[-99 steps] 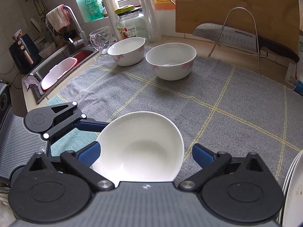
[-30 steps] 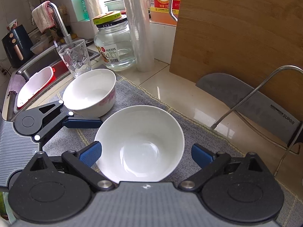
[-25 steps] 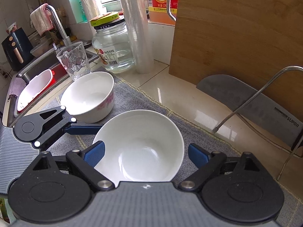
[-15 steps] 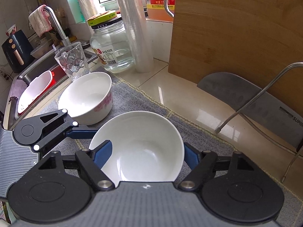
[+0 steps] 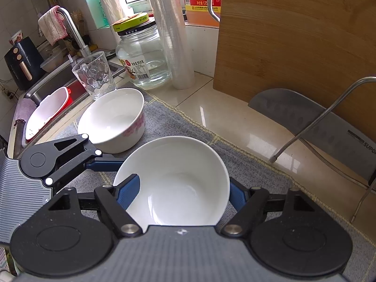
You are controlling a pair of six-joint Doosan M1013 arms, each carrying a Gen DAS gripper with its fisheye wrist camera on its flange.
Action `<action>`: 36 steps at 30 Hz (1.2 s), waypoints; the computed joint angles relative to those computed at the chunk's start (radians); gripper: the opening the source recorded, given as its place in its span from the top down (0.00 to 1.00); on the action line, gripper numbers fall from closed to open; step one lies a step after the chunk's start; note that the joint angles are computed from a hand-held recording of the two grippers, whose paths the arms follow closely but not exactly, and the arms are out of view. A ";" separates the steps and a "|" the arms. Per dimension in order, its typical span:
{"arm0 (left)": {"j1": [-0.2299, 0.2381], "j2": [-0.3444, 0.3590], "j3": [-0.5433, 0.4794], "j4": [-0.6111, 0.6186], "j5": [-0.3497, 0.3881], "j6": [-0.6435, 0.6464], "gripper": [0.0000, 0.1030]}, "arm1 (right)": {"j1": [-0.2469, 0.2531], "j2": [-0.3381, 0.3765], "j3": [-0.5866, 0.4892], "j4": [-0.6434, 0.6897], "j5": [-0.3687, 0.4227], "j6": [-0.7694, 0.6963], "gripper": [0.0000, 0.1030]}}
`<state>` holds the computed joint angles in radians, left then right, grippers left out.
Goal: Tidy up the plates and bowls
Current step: 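Carry the held bowl with the right tool toward the first bowl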
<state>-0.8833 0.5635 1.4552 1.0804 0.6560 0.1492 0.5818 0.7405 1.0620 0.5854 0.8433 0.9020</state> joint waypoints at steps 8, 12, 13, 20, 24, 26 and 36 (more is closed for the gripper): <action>-0.019 -0.019 -0.005 -0.057 0.027 0.082 0.16 | 0.001 -0.046 0.051 0.017 0.001 -0.018 0.19; -0.035 -0.031 -0.005 -0.068 0.043 0.104 0.16 | 0.002 -0.075 0.083 0.019 -0.002 -0.030 0.19; -0.038 -0.035 -0.005 -0.074 0.044 0.107 0.16 | 0.002 -0.086 0.096 0.023 -0.004 -0.035 0.19; -0.071 -0.055 -0.011 -0.107 0.082 0.127 0.16 | -0.001 -0.148 0.163 0.060 -0.007 -0.066 0.19; -0.091 -0.070 -0.002 -0.101 0.089 0.108 0.16 | -0.001 -0.185 0.205 0.072 -0.013 -0.096 0.19; -0.100 -0.074 -0.001 -0.107 0.092 0.098 0.16 | -0.001 -0.202 0.226 0.079 -0.020 -0.111 0.19; -0.152 -0.085 0.003 -0.110 0.124 0.081 0.16 | -0.004 -0.283 0.337 0.112 -0.045 -0.151 0.19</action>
<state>-1.0353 0.4783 1.4582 0.9706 0.7796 0.2306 0.5779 0.4574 1.3986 0.6978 0.7985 0.7507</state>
